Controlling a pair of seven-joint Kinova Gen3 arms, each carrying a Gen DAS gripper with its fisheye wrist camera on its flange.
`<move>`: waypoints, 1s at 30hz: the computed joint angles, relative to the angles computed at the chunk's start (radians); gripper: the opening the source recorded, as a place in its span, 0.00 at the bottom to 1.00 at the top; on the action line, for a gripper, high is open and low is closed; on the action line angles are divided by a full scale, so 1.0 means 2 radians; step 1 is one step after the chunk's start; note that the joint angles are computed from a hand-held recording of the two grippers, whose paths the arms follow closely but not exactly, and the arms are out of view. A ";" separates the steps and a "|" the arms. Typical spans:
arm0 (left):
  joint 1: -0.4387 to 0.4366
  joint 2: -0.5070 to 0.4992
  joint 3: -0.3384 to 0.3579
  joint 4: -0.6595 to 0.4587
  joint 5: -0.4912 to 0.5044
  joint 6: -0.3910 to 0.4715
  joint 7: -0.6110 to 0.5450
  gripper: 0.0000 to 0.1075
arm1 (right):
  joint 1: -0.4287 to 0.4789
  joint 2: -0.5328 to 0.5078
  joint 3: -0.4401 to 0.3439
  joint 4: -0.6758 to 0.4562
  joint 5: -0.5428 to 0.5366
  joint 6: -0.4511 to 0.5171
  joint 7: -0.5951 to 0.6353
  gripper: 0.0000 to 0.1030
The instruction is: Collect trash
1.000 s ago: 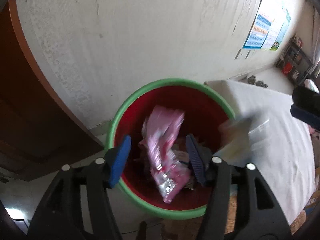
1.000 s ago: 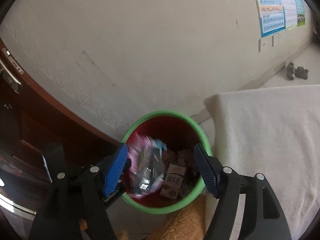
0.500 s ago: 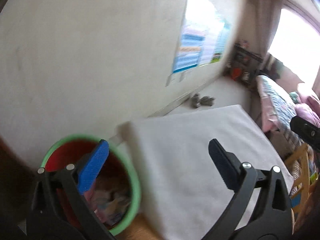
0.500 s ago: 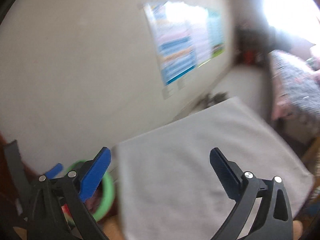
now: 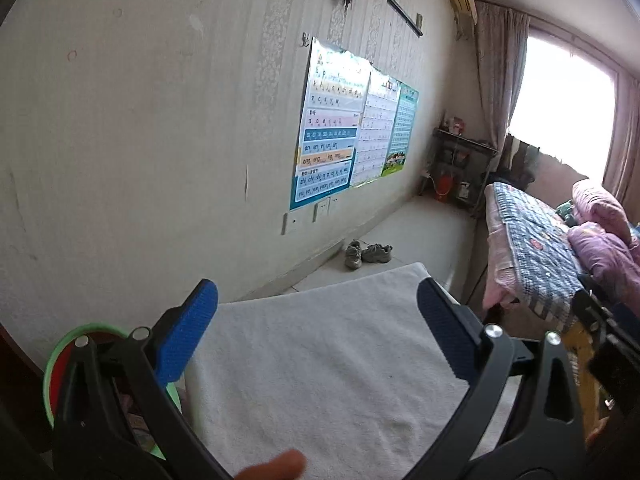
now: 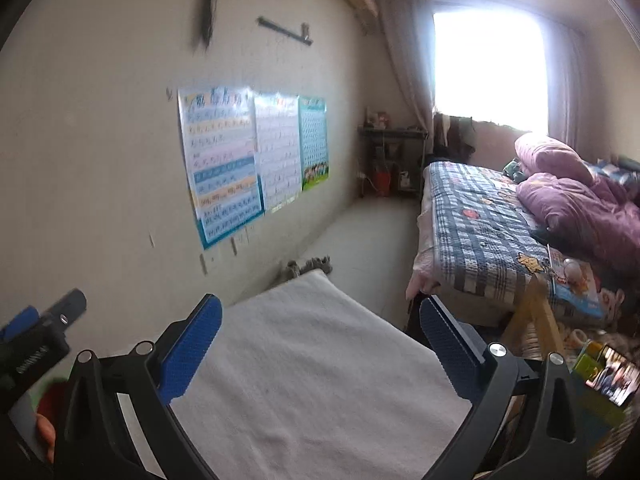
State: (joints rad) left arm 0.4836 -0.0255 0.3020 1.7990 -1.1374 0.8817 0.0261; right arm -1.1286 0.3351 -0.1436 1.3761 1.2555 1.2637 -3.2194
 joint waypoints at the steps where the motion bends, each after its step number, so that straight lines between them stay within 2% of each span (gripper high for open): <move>1: 0.002 -0.002 0.003 0.003 -0.003 0.003 0.004 0.91 | -0.010 -0.003 0.001 0.011 0.017 0.006 -0.015 0.93; 5: 0.007 0.001 0.006 -0.004 0.003 0.014 -0.007 0.91 | -0.011 -0.015 -0.011 0.027 0.021 0.006 -0.029 0.93; 8: 0.022 0.017 0.013 -0.016 -0.021 0.057 0.006 0.91 | -0.005 -0.015 -0.015 0.022 0.015 0.005 -0.028 0.93; 11: 0.049 0.027 0.010 -0.019 -0.045 0.097 0.020 0.91 | 0.004 -0.012 -0.017 0.001 -0.014 0.008 0.006 0.93; 17: 0.051 0.022 -0.001 -0.026 -0.008 0.085 -0.017 0.91 | 0.012 -0.006 -0.008 -0.028 -0.052 -0.003 0.046 0.93; 30: 0.037 0.015 -0.003 -0.020 0.012 0.083 -0.032 0.91 | 0.001 0.000 0.006 -0.039 -0.062 -0.001 0.061 0.93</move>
State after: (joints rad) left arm 0.5579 0.0036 0.2968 1.7583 -1.1141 1.0486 -0.0375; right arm -1.1257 0.3355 -0.1319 1.2978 1.1311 1.2615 -3.0967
